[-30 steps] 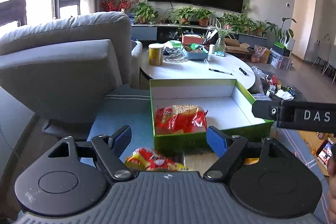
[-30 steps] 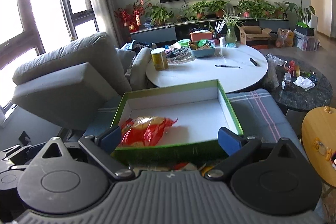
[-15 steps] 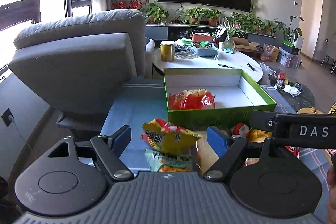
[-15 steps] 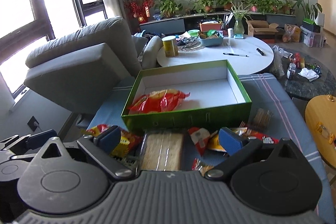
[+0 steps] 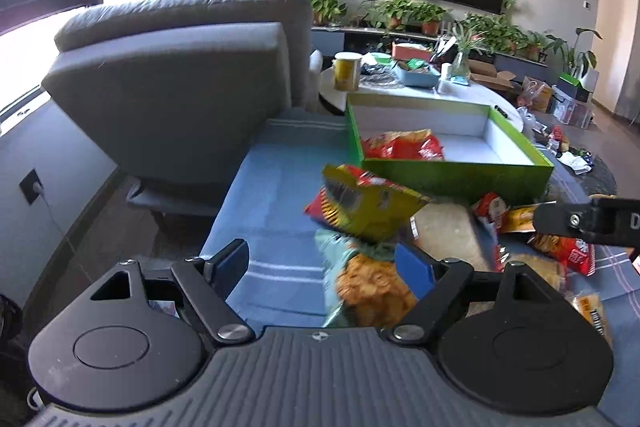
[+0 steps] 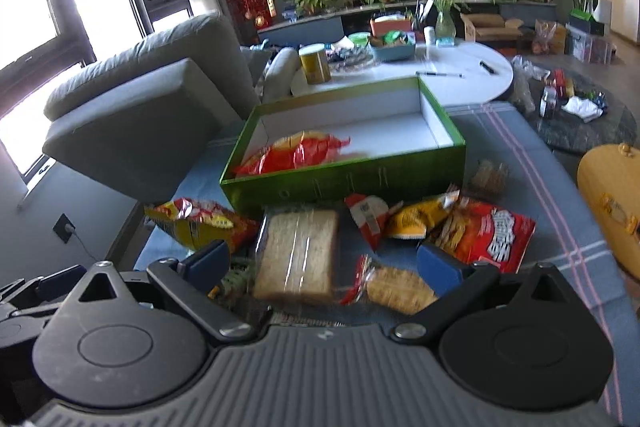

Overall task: Organize snacks
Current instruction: 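Reach the right tool down and grasp the green cracker bag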

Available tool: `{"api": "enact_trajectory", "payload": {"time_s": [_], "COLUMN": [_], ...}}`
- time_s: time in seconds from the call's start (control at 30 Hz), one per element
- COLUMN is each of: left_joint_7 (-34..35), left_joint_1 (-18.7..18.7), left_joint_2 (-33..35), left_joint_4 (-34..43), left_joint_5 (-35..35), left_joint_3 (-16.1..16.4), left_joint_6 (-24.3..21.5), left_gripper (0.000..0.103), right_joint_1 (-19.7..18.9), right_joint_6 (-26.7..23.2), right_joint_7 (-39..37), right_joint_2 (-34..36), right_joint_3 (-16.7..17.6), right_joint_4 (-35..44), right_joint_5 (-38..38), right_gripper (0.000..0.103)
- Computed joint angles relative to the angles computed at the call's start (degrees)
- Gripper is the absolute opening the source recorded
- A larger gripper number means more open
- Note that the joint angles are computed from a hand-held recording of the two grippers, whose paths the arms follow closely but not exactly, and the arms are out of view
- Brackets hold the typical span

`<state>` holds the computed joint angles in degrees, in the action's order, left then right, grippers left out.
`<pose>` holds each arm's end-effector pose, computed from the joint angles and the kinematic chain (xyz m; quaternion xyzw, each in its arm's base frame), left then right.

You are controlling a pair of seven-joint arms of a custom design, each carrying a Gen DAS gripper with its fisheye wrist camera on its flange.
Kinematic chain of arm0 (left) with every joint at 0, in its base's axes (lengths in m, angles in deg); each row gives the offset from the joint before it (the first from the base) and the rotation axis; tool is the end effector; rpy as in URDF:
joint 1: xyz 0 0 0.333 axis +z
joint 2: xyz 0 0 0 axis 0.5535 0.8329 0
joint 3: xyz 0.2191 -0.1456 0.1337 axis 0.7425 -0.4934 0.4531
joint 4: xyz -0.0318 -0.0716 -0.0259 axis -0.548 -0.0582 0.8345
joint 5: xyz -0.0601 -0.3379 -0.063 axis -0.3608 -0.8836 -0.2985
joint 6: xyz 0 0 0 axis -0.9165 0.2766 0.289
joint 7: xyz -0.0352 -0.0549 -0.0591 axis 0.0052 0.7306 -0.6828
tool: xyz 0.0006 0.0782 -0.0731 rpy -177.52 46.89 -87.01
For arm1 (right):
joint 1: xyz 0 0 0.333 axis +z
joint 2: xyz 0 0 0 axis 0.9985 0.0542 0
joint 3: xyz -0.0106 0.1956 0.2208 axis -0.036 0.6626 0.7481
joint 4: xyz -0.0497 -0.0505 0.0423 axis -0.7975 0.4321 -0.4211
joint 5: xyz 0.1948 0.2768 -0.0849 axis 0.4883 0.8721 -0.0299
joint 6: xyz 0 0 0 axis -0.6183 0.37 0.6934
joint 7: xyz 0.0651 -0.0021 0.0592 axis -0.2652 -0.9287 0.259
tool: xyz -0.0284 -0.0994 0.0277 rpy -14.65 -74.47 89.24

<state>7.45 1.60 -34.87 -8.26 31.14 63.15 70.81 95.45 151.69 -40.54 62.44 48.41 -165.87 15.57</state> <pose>0.5242 -0.3836 0.3491 -0.7290 0.5124 -0.2791 0.3578 0.5886 0.1068 0.3562 -0.7209 0.5404 -0.1571 0.4045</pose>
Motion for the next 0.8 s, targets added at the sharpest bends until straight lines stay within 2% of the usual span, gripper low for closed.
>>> {"api": "enact_trajectory", "payload": {"time_s": [0.27, 0.43, 0.8], "left_joint_7": [-1.6, -3.6, -4.5], "left_joint_1": [1.8, 3.0, 3.8], "left_joint_2": [-0.4, -0.1, 2.1], "left_joint_4": [-2.7, -3.6, -1.7], "left_joint_5": [-0.6, 0.1, 2.5], "left_joint_3": [0.0, 0.4, 1.8], "left_joint_6": [4.0, 8.8, 16.7], "left_gripper": [0.078, 0.078, 0.078], "right_joint_1": [0.9, 1.3, 1.1], "right_joint_6": [0.0, 0.8, -0.3], "right_joint_7": [2.8, 5.0, 13.2], "right_joint_2": [0.7, 1.7, 3.6], "right_joint_3": [0.1, 0.7, 1.1], "right_joint_4": [-1.1, -0.9, 0.2], "right_joint_5": [-3.2, -5.9, -12.8], "right_gripper": [0.097, 0.097, 0.097]}}
